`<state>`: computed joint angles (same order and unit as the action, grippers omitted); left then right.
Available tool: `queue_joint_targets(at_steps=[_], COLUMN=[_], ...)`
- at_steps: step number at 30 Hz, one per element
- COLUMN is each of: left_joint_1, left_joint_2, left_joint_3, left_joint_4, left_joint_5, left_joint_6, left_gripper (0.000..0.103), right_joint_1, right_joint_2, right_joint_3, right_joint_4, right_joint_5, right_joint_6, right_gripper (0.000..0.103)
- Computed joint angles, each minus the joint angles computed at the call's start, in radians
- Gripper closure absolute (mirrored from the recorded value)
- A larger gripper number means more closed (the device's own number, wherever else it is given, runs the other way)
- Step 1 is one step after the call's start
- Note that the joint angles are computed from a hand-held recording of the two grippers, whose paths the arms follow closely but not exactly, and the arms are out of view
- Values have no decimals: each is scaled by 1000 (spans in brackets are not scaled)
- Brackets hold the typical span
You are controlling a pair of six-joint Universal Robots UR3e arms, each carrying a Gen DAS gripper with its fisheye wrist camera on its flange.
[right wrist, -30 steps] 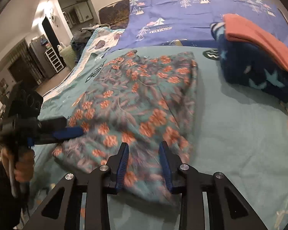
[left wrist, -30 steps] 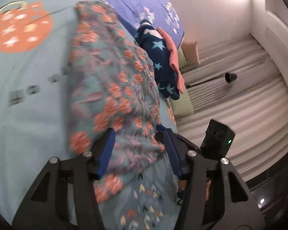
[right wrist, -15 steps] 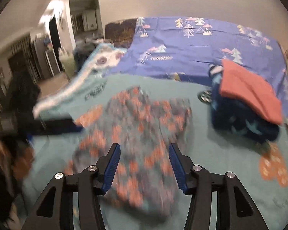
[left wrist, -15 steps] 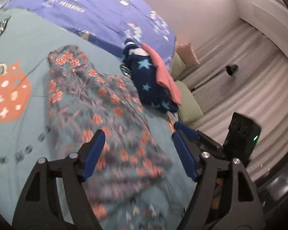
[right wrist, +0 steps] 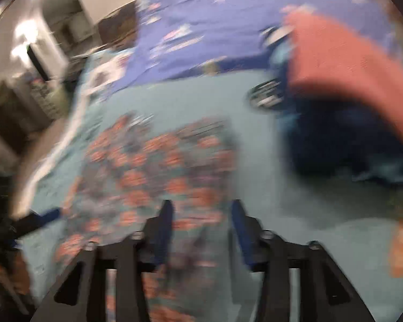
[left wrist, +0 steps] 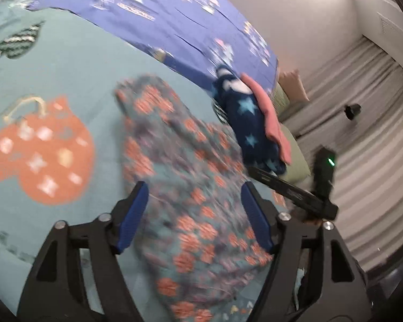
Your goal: Fold small clothes
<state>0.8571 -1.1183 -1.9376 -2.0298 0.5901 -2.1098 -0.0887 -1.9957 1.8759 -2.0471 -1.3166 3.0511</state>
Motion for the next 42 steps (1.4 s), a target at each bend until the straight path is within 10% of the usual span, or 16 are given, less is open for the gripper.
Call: queue_joint_targets(at_steps=[3, 10, 28, 36, 39, 42], left_joint_1=[19, 99, -6, -65, -90, -49], left_joint_2=[-133, -176, -397, -314, -198, -160], left_joint_3=[57, -27, 125, 99, 3, -76], left_joint_4=[-128, -304, -482, -403, -215, -208], left_joint_5=[27, 89, 128, 101, 97, 69], left_joint_6=[66, 231, 221, 179, 38, 88], left_gripper=[30, 29, 23, 23, 75, 79], right_joint_1=[-143, -404, -165, -249, -261, -286], right_joint_2=[-103, 64, 358, 277, 263, 209], right_joint_3=[4, -46, -169, -111, -95, -55], right_joint_4=[98, 579, 360, 510, 504, 498], right_joint_5=[129, 508, 612, 627, 593, 601], right_joint_6=[-93, -284, -96, -216, -195, -218], right_gripper=[13, 10, 0, 41, 78, 83])
